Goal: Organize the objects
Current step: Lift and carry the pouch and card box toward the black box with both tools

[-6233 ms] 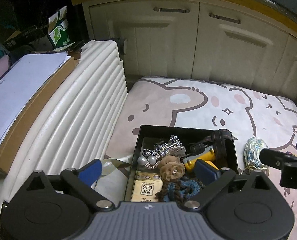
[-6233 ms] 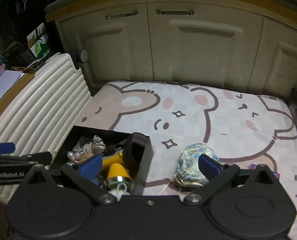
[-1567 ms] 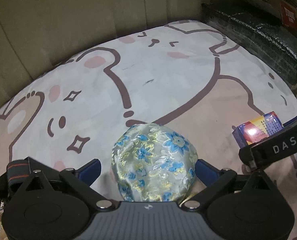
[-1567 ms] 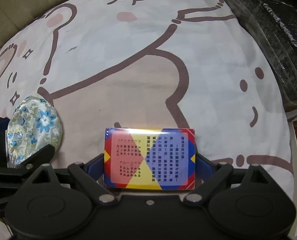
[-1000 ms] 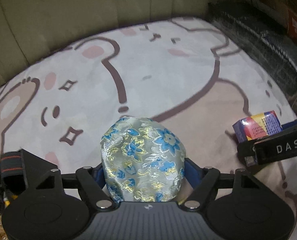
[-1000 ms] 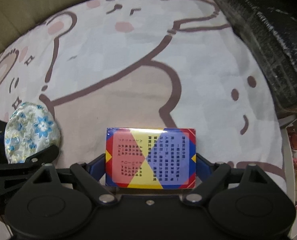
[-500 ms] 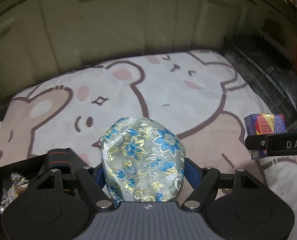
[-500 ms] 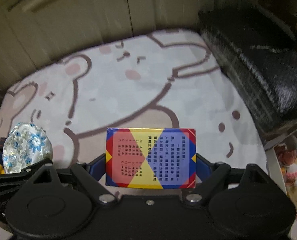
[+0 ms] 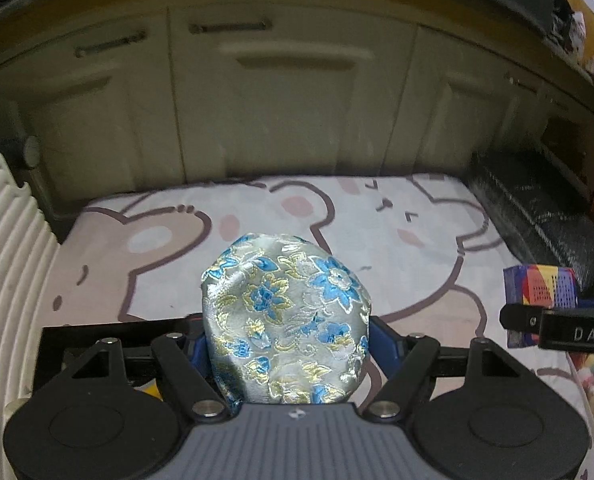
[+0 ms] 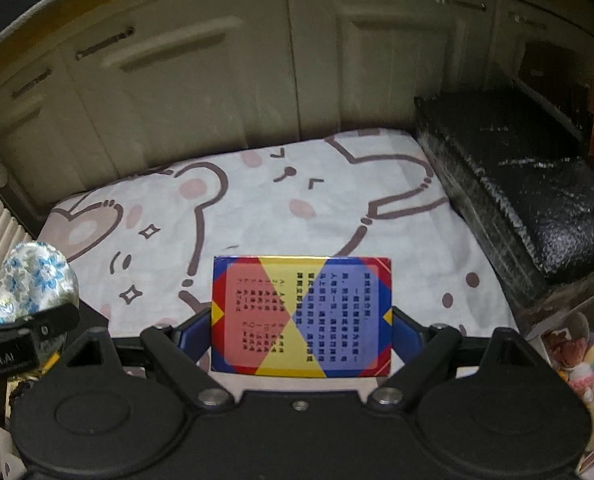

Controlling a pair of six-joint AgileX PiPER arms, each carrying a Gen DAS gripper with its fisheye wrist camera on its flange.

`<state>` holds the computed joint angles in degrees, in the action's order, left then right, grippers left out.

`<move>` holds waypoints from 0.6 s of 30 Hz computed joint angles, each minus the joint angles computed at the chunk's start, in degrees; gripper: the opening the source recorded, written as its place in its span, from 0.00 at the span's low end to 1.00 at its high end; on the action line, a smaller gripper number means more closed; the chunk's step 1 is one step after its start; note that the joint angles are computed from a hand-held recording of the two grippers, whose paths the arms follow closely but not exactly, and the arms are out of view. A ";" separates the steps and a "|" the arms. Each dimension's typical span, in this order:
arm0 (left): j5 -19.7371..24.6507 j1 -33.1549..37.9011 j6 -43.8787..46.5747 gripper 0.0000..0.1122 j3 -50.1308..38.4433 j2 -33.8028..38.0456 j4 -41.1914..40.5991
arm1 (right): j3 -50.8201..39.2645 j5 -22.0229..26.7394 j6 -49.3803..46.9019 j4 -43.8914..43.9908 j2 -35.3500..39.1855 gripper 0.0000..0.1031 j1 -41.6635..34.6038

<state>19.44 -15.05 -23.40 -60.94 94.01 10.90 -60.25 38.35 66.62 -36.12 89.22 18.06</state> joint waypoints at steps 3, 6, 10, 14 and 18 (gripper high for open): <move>-0.39 0.54 -1.13 0.67 1.43 -2.31 0.45 | -0.48 1.93 1.73 -2.23 -0.60 0.87 1.97; -0.56 1.08 -1.00 0.67 2.75 -4.41 0.41 | -1.01 3.96 3.77 -4.12 -1.04 0.87 3.61; -0.57 1.96 -0.89 0.67 4.16 -7.03 0.23 | -1.81 5.94 5.89 -5.14 -1.75 0.87 5.29; -0.45 3.44 0.14 0.67 5.75 -10.00 -0.52 | -3.09 7.02 6.26 -5.35 -1.65 0.87 7.33; 0.21 5.70 3.03 0.67 6.97 -12.31 -2.47 | -5.57 8.13 5.82 -4.77 -0.19 0.87 9.81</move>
